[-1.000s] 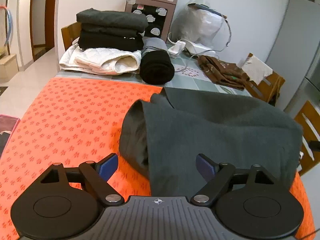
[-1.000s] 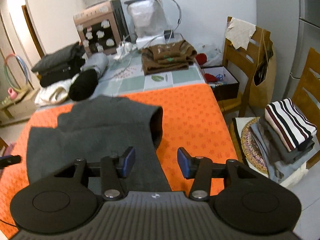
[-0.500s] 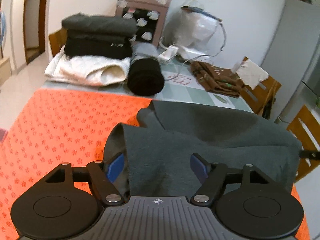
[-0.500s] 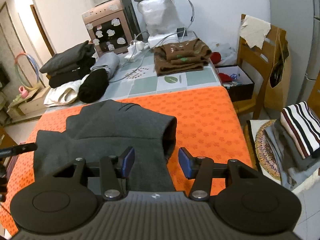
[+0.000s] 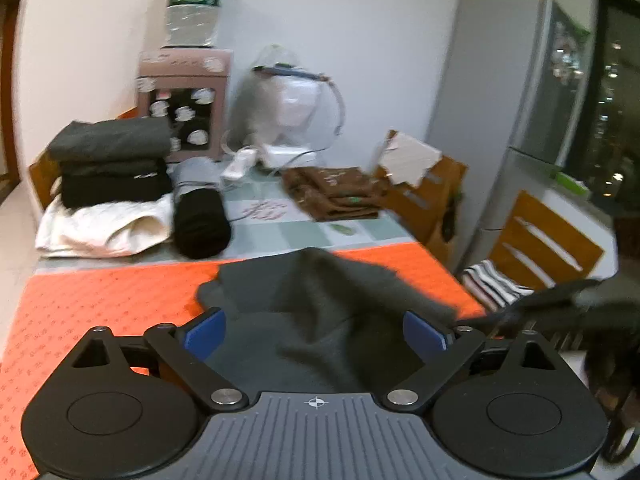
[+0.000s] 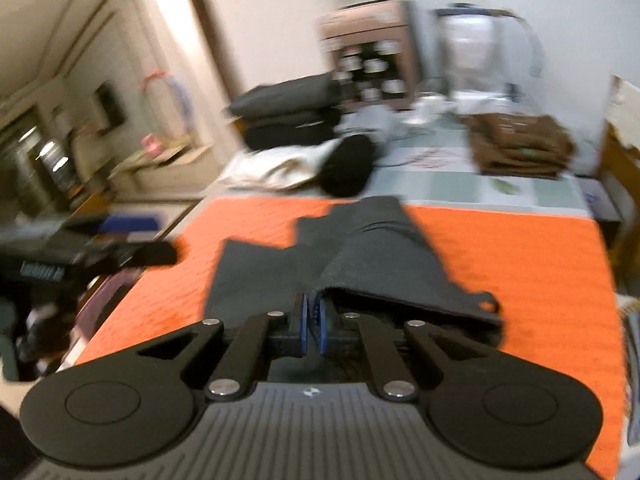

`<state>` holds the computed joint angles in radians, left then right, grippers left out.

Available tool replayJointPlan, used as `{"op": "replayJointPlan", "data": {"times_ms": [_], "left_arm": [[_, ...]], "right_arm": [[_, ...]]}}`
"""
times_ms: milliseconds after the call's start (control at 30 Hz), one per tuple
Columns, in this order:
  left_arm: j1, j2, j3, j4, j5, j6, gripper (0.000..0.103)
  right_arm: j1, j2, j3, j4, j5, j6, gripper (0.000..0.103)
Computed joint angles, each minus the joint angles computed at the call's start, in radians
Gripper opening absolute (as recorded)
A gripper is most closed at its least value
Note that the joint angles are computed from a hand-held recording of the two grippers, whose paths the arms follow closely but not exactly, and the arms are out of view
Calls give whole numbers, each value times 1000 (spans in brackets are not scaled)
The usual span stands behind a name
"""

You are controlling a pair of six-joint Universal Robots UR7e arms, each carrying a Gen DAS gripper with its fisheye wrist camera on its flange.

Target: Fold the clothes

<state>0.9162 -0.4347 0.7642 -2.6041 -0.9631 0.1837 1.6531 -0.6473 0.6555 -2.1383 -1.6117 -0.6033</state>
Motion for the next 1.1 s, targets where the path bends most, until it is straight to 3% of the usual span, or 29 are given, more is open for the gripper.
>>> {"op": "replayJointPlan", "data": {"times_ms": [233, 400, 667, 833, 1100], "left_arm": [[-12, -59, 127, -28, 50, -55, 97], [-22, -117, 245, -63, 117, -126, 97], [-56, -130, 349, -110, 224, -203, 99], [-94, -81, 342, -88, 280, -242, 99], [-159, 57, 261, -39, 353, -405, 103]], "right_arm": [[24, -69, 162, -14, 63, -35, 8], [20, -101, 177, -18, 16, -58, 26], [-34, -174, 171, -14, -48, -217, 38], [-77, -165, 93, 50, -59, -334, 47], [-144, -47, -213, 282, -31, -408, 49]]}}
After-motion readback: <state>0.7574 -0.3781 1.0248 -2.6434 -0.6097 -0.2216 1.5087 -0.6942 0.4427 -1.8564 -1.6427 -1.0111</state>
